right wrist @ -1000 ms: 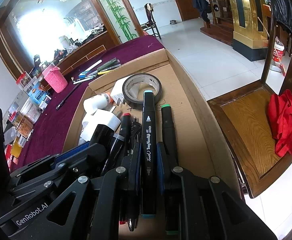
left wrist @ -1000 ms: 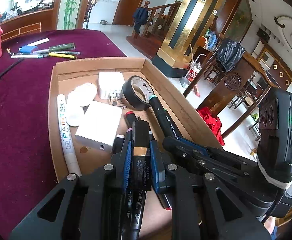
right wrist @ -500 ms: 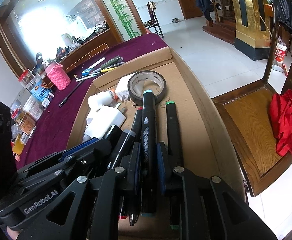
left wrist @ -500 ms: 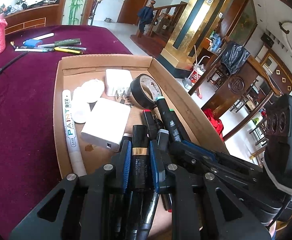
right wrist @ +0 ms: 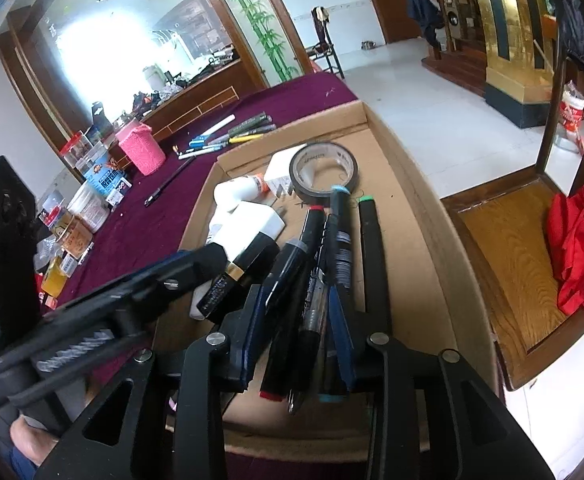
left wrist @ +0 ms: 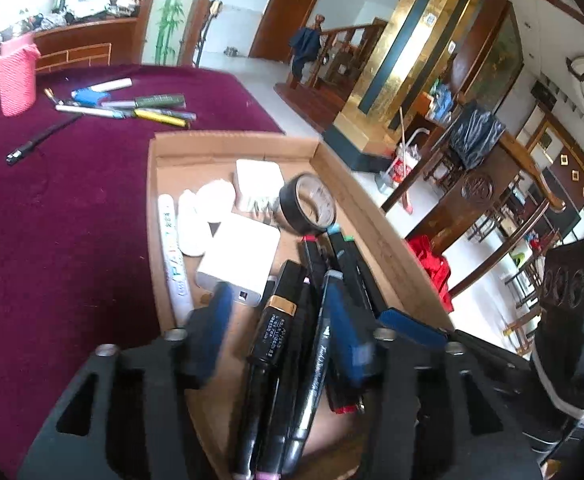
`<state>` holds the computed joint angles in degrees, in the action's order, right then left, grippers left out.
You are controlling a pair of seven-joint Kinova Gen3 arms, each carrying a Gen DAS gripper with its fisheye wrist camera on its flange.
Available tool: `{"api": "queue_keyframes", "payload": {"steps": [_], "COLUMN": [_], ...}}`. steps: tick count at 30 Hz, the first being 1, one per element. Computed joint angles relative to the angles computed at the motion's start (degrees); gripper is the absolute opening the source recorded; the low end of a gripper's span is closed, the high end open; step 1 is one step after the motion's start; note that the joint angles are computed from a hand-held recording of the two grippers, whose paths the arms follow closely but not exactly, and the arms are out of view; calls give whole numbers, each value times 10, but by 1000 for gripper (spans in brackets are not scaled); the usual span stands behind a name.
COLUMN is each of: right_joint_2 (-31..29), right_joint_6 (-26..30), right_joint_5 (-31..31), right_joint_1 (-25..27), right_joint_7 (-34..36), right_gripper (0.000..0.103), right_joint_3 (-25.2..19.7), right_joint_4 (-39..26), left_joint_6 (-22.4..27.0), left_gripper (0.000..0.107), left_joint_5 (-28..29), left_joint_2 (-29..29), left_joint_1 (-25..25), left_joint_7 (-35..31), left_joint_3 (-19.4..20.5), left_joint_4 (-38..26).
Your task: Organize rigid objects
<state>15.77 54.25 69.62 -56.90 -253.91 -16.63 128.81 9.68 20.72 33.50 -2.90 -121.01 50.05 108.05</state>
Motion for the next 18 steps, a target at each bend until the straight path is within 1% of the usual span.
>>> {"api": "queue_keyframes", "payload": {"steps": [1, 2, 3, 4, 6, 8, 9, 13, 16, 18], "right_joint_2": [2, 4, 6, 10, 16, 25, 31, 53, 69, 77], "right_joint_6": [13, 27, 39, 56, 80, 110, 123, 162, 178, 181], "right_joint_5": [-12, -25, -34, -46, -59, -72, -80, -93, -105, -112], "right_joint_1": [-4, -9, -14, -21, -33, -48, -54, -81, -94, -99], "right_joint_7": [13, 31, 45, 60, 76, 97, 109, 127, 142, 151], "right_gripper": [30, 31, 35, 41, 48, 51, 54, 64, 65, 66], "right_joint_3": [-2, -4, -4, -5, -3, -2, 0, 7, 13, 18], "right_joint_4": [-9, -20, -29, -42, -60, -82, -94, -131, -155, -168], "left_joint_6": [-10, -22, -32, -40, -65, -91, -112, -184, -233, -252], "left_gripper": [54, 54, 54, 55, 56, 65, 71, 78, 80, 81], "left_joint_5": [-5, -10, -9, -14, -29, -47, -57, -98, -133, -156], "left_joint_2": [-1, -10, -20, -26, -40, -58, -70, -102, -115, -123], "left_joint_1": [-16, -23, -33, -44, -72, -95, -112, -166, -210, -232], "left_joint_7": [0, 3, -4, -5, 0, 8, 12, 33, 56, 69], "left_joint_3": [17, 24, 34, 44, 72, 93, 107, 150, 183, 194], "left_joint_4": [8, 18, 28, 37, 61, 86, 104, 160, 199, 219]}}
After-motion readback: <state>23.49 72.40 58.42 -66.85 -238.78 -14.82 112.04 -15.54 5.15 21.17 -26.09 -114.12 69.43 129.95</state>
